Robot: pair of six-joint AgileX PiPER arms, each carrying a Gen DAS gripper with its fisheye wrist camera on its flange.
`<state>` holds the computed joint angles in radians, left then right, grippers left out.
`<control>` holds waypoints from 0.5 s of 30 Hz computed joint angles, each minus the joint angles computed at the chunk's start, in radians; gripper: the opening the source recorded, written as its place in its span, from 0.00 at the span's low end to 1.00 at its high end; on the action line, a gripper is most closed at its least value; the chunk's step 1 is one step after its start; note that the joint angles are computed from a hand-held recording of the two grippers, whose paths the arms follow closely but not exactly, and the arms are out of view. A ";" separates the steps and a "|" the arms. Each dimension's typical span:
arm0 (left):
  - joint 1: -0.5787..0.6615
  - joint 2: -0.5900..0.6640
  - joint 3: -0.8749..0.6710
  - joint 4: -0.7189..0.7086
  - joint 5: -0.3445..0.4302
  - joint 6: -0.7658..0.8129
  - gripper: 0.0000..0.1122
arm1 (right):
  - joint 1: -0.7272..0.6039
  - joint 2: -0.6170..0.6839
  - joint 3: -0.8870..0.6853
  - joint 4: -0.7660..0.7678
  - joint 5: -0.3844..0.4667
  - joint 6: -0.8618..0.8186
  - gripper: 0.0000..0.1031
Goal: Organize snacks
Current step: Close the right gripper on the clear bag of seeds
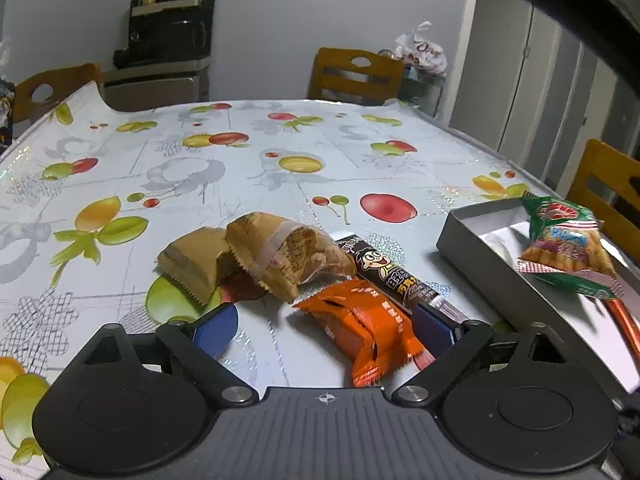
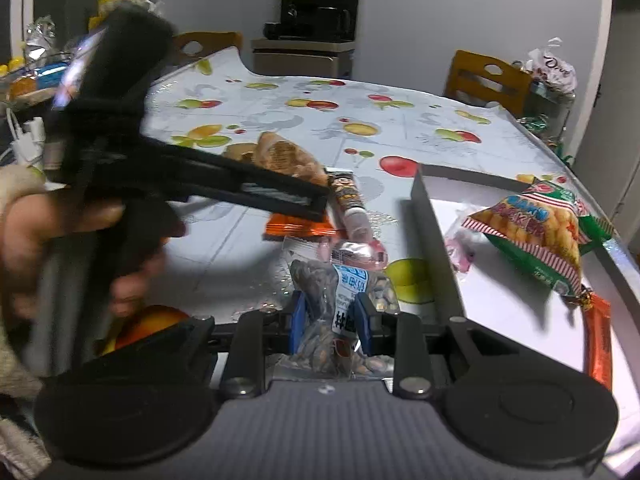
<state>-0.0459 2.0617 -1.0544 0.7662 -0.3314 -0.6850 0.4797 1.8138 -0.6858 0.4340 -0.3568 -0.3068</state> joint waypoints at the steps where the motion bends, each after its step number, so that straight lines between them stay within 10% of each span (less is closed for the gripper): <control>1: -0.010 0.006 -0.008 -0.039 0.012 0.035 0.82 | -0.005 -0.003 0.009 -0.045 -0.003 0.041 0.26; 7: -0.029 0.030 -0.037 -0.048 0.019 0.037 0.72 | -0.034 -0.029 0.053 -0.307 -0.025 0.251 0.26; 15: 0.002 0.023 -0.036 0.178 -0.017 -0.148 0.57 | -0.035 -0.039 0.074 -0.292 -0.047 0.246 0.45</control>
<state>-0.0436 2.0846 -1.0901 0.9445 -0.3483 -0.8326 0.4449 1.7752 -0.6118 0.1415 -0.4041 -0.0613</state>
